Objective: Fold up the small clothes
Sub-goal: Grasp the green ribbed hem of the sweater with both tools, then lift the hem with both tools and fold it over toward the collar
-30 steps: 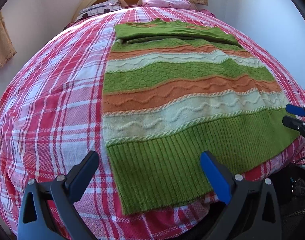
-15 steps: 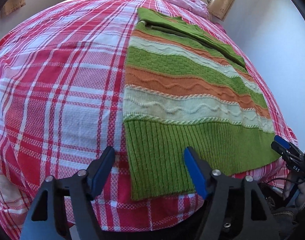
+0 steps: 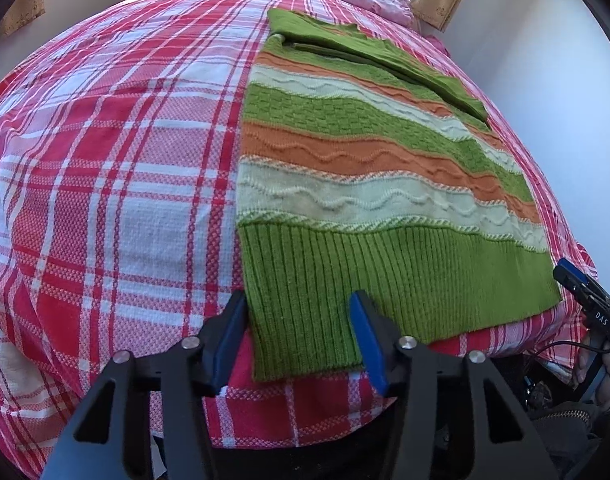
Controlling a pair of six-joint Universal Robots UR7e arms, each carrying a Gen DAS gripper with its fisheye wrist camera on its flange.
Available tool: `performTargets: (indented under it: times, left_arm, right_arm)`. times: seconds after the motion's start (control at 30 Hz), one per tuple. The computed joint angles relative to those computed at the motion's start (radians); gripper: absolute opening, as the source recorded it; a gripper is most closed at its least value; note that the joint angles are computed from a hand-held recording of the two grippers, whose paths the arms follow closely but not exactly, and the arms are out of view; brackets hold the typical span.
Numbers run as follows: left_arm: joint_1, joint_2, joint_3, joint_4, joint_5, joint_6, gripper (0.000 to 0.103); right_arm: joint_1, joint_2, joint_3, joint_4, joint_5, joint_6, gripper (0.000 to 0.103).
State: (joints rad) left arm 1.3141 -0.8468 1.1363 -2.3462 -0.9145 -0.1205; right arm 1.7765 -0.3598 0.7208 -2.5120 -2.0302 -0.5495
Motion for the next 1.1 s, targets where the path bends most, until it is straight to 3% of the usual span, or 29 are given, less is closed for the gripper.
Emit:
performTargets:
  times: [0.07, 0.17, 0.27, 0.43, 0.5, 0.53, 0.57, 0.6, 0.67, 0.8, 1.1]
  left_arm:
    - [0.0, 0.0, 0.002, -0.004, 0.0, 0.008, 0.019]
    - [0.003, -0.004, 0.009, -0.02, -0.013, 0.021, 0.013]
    - [0.001, -0.005, 0.013, -0.041, -0.018, 0.038, 0.011]
    - [-0.005, -0.005, 0.021, -0.065, -0.009, 0.062, 0.011]
    - [-0.002, -0.003, 0.017, -0.063, -0.016, 0.061, 0.011]
    - [-0.002, -0.006, 0.023, -0.065, -0.02, 0.059, 0.011]
    - [0.001, -0.004, 0.021, -0.065, -0.028, 0.06, 0.011]
    - [0.006, -0.005, 0.018, -0.064, -0.043, 0.054, 0.01]
    - [0.017, -0.012, 0.015, -0.082, -0.099, 0.047, 0.009]
    - [0.01, -0.04, 0.051, -0.208, -0.157, 0.106, 0.009]
    - [0.001, -0.007, -0.034, -0.264, -0.191, 0.183, 0.009]
  right_arm:
    - [-0.005, -0.009, 0.01, -0.006, -0.011, 0.017, 0.064]
    - [-0.014, -0.02, 0.018, 0.01, -0.017, 0.044, 0.064]
    - [-0.018, -0.024, 0.024, 0.02, -0.023, 0.056, 0.064]
    - [-0.025, -0.036, 0.044, 0.039, 0.037, 0.062, 0.064]
    - [-0.025, -0.035, 0.063, -0.006, 0.032, 0.038, 0.062]
    - [-0.021, -0.031, 0.062, -0.016, 0.017, 0.029, 0.056]
    - [-0.02, -0.032, 0.063, -0.012, 0.02, 0.022, 0.018]
    - [-0.027, -0.04, 0.058, 0.032, 0.062, 0.048, 0.007]
    - [-0.039, -0.06, 0.068, 0.045, 0.134, 0.073, 0.005]
    - [-0.047, -0.101, 0.11, -0.047, 0.234, 0.08, 0.004]
    - [-0.025, -0.059, 0.016, -0.127, 0.308, 0.037, 0.004]
